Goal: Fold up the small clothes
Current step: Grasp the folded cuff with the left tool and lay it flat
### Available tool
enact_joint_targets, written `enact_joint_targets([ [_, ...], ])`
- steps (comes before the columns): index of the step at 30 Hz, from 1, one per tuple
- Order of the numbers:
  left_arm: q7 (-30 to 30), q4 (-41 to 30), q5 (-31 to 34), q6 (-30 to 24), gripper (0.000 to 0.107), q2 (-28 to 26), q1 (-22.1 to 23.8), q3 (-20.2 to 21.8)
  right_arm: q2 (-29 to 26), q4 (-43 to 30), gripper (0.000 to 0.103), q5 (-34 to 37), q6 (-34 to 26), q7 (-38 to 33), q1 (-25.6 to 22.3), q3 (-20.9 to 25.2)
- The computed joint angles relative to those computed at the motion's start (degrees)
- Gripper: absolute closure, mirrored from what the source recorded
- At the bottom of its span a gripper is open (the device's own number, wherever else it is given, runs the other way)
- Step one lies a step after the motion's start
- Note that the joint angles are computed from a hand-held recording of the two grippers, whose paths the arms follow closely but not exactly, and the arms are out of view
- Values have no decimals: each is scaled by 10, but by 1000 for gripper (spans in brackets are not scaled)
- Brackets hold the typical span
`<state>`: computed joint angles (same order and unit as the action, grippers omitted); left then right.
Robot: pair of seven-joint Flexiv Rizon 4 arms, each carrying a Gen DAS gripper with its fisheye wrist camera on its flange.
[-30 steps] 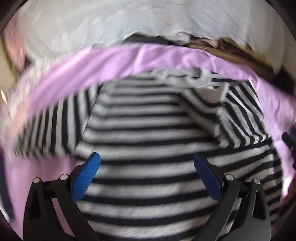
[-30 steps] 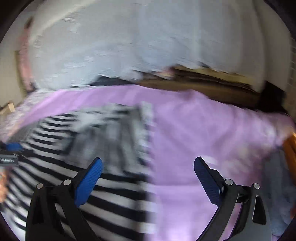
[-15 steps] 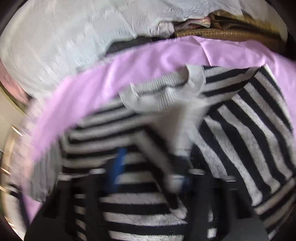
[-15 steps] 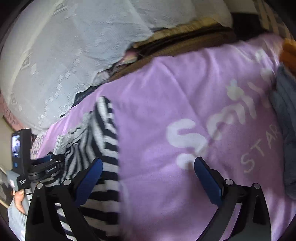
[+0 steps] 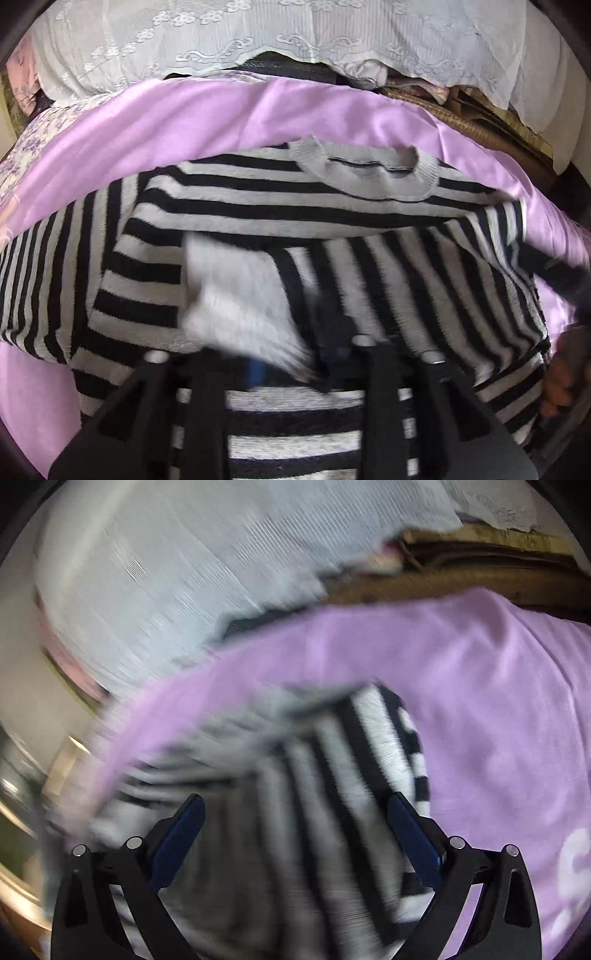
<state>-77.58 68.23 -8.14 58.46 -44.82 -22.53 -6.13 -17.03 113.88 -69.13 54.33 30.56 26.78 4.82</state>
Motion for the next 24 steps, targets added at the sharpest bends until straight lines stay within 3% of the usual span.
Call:
enact_joint_targets([
  [2,-20,8,4,21,51,5,-3,11,11,5,4,-6,-18,18,-11,18],
  [5,-53,28,7,59,48,19,2,24,31,5,4,61,-151,11,34,16],
  [8,-60,54,-10,76,48,37,24,7,62,45,4,-23,-69,120,4,19],
  [9,-48,66,-17,85,48,43,33,-7,71,47,4,-49,-69,139,4,23],
  [11,-6,89,-24,104,48,56,44,-33,77,39,4,-68,-85,130,7,35],
  [13,34,94,-23,104,42,56,42,-47,75,35,4,-94,-54,125,0,38],
  [15,39,72,1,70,26,43,13,-15,60,31,4,-112,21,132,-19,32],
  [17,5,20,51,13,20,10,-29,42,26,26,4,-74,92,109,-36,27],
  [18,-7,11,56,8,15,3,-35,51,14,27,3,-72,109,99,-36,21],
  [19,-11,12,54,7,14,6,-29,46,17,27,3,-77,89,86,-21,14],
  [22,-19,30,45,13,15,21,-12,33,31,8,4,13,-22,17,19,39],
  [24,-18,48,31,20,15,33,5,19,44,12,4,-20,-63,33,41,40],
])
